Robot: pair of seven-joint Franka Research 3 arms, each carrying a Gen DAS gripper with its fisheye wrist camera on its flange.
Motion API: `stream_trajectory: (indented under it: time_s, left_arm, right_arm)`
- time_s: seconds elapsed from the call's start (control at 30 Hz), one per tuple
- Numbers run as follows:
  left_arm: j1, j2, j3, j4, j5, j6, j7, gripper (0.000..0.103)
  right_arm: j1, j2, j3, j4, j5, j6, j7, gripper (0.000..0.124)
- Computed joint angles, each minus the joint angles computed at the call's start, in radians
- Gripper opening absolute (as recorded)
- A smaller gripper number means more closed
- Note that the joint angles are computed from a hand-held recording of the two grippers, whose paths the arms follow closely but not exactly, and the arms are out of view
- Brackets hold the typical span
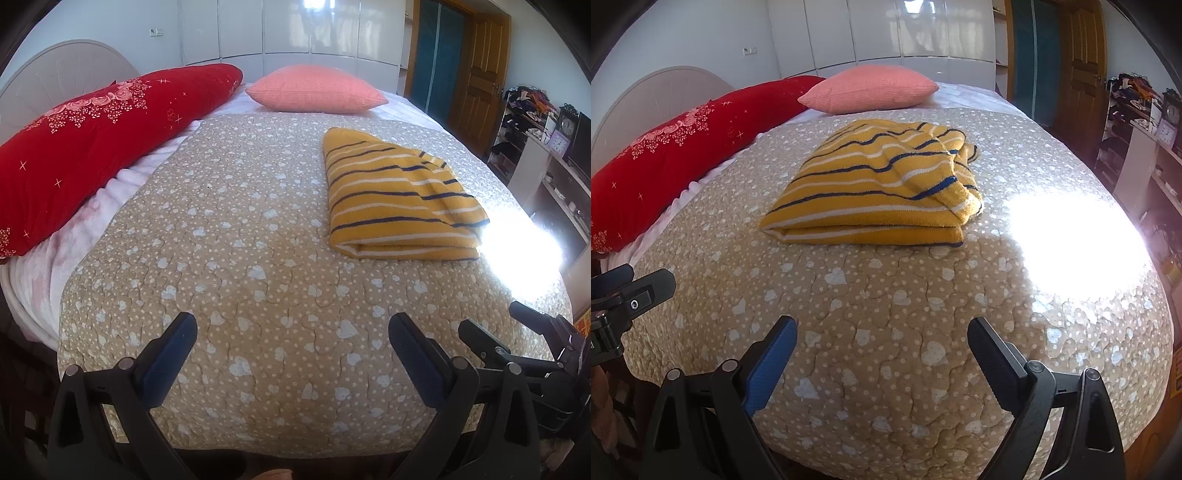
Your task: Fold small clothes
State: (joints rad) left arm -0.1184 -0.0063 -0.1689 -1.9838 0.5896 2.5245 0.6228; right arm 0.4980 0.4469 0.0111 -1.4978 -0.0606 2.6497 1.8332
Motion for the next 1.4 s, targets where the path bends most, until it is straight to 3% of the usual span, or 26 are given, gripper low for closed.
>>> stream_trajectory:
  time_s: [0.6,0.83,0.97,1.13,1.27,1.4]
  left_arm:
    - [-0.005,0.019,0.002,-0.002,-0.032,-0.004,0.023,0.103]
    - [0.002,0.014,0.010,-0.012,-0.082,0.028,0.025,0.103]
    - [0.020,-0.029,0.017,-0.064,-0.063,0.065,-0.026,0.103]
    - [0.055,-0.070,0.034,-0.130,-0.099,0.101,-0.010,0.103]
    - [0.080,-0.097,0.048,-0.185,-0.167,0.152,0.027,0.103]
    - [0.110,-0.120,0.049,-0.220,-0.158,0.184,0.011,0.103]
  right_arm:
    - [0.004,-0.003,-0.011,-0.015,-0.020,-0.002,0.053,0.097]
    - [0.016,0.001,-0.029,0.020,-0.053,-0.056,0.085,0.097]
    - [0.047,0.008,-0.058,0.067,-0.137,-0.114,0.146,0.097]
    - [0.084,0.073,-0.075,0.218,-0.237,-0.261,0.199,0.097]
    - [0.106,0.153,-0.067,0.374,-0.261,-0.370,0.184,0.097]
    - [0.141,0.243,-0.072,0.537,-0.289,-0.451,0.123,0.097]
